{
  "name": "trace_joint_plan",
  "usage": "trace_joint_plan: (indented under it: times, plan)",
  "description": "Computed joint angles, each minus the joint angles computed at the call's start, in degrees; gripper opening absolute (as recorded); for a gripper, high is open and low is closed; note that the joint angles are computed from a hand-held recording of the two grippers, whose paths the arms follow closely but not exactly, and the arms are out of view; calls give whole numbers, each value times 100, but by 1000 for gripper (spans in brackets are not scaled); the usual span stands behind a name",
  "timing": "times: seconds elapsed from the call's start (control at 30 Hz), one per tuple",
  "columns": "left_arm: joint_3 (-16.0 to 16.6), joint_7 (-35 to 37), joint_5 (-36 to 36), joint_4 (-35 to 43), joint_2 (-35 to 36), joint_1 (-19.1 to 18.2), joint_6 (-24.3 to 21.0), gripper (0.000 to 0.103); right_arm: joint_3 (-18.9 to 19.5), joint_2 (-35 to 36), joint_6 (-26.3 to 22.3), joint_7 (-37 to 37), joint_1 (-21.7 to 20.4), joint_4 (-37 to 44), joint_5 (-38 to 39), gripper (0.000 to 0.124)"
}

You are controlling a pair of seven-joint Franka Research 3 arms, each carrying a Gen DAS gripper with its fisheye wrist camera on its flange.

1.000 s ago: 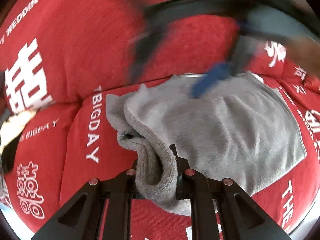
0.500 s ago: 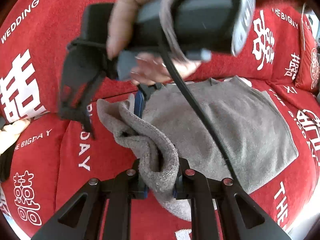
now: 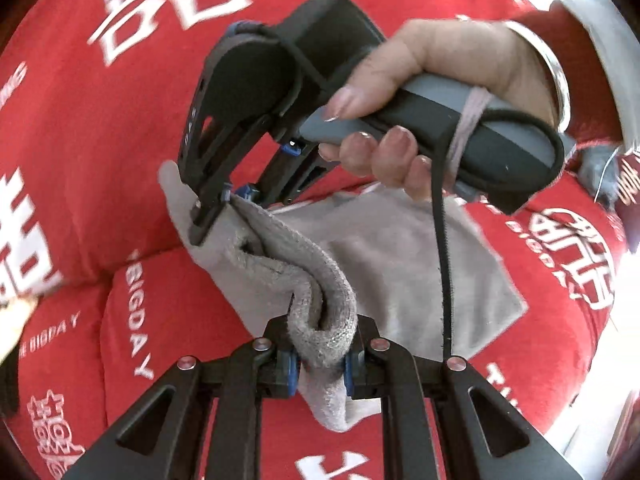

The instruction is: Fold small clothes

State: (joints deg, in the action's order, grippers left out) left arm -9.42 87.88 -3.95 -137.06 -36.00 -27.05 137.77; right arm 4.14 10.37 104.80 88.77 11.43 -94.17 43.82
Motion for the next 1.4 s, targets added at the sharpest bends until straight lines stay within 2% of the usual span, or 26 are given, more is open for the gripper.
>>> trace_joint_plan:
  times: [0.23,0.47,0.67,0.83,0.93,0.97,1.0,1.03,1.07,1.1,1.27,1.37,1.4]
  plan:
    - [-295,389,-224,801,682,-502,72,17,-517,-1850,718,-721,-380,-1898,898,14]
    - [-770,578,-287,1414,1733,-780,261,17,-1103,-3120,1257,-755,-826,-3450,901,14]
    - [-1105,468,-205,1723,2594,-860,146,17,-1304,-3352,1617,-478,-1258,-4498,410,14]
    - [-1216,296,-88,1807,2860,-832,94,17,-1373,-3286,1881,-781,-1250,-4846,722,14]
    - [-1234,180,-82,1893,2869,-814,-35,17,-1410,-3325,1805,-845,-1289,-4872,695,14]
    - [-1245,129,-24,1935,2864,-803,-104,20,-1393,-3320,1756,-796,-1304,-4833,629,14]
    - [-1263,41,73,1973,2855,-787,-171,36,-1367,-3313,1744,-759,-1308,-4808,583,15]
    - [-1283,-103,225,2038,2845,-759,-292,61,-1406,-3290,1651,-739,-1358,-4735,465,17]
    - [-1287,-216,333,2020,2766,-736,-317,67,-1358,-3276,1642,-653,-1376,-4688,360,18]
    - [-1249,-177,271,1924,2633,-741,-277,67,-1302,-3300,1582,-489,-1410,-4622,170,22]
    - [-1014,184,-273,1796,2142,-799,-694,69,-1116,-3788,1583,210,-1539,-4719,-467,29]
    - [-848,149,-412,1658,1819,-679,-970,69,-1034,-4406,1599,697,-1610,-5006,-772,56]
    - [-809,108,-396,1617,1745,-617,-1058,69,-1068,-4573,1562,775,-1603,-5075,-793,56]
